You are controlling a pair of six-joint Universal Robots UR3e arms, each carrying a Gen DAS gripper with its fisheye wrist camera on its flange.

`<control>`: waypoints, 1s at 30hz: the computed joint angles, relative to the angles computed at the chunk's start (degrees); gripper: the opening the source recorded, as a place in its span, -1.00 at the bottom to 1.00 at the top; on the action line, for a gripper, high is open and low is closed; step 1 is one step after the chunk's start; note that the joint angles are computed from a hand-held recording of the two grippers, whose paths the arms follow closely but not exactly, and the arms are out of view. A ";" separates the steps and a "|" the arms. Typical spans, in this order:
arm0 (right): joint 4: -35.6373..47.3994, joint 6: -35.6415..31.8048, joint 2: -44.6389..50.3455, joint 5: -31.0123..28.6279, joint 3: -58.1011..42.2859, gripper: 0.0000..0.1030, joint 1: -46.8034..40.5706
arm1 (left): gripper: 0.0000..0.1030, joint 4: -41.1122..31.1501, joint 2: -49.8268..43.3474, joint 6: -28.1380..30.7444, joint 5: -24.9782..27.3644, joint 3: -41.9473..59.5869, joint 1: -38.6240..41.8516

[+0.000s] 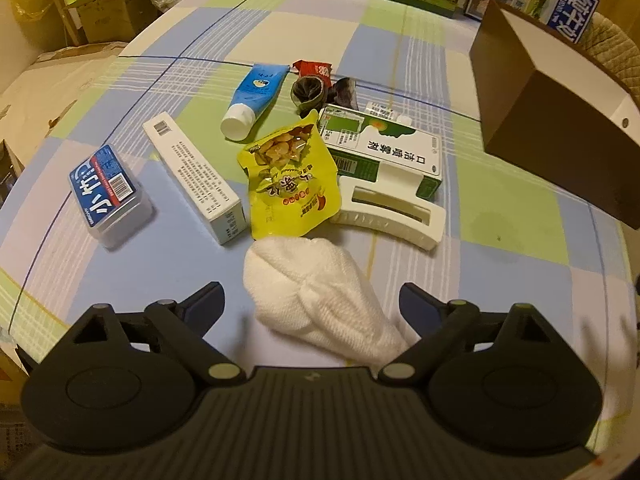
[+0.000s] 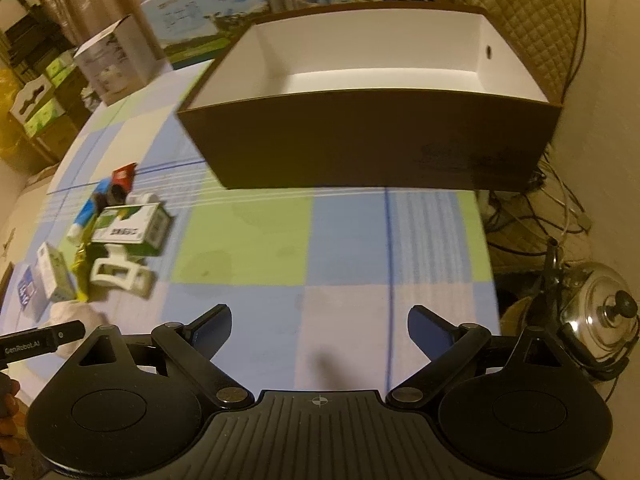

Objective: Organize objects
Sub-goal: 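Grasp the white towel with the left gripper and lift it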

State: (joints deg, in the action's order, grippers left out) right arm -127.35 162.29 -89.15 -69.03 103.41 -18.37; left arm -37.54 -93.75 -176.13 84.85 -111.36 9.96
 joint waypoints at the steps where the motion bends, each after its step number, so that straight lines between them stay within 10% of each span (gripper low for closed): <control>1: -0.05 -0.63 0.25 0.34 0.04 0.80 -0.56 | 0.74 0.50 -0.72 -0.61 0.51 0.20 -0.49; 16: -0.90 -9.36 5.01 6.12 -1.31 0.57 -1.94 | -0.20 6.63 -1.61 -2.79 3.67 -3.86 -1.86; 30: -6.08 -16.70 13.41 16.93 -6.42 0.11 9.23 | -0.24 -1.52 12.60 4.87 -0.15 -6.14 7.54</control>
State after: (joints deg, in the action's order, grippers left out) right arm -133.43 145.59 -75.74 -52.10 96.99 -9.14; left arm -39.06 -81.15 -171.26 84.70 -117.50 17.50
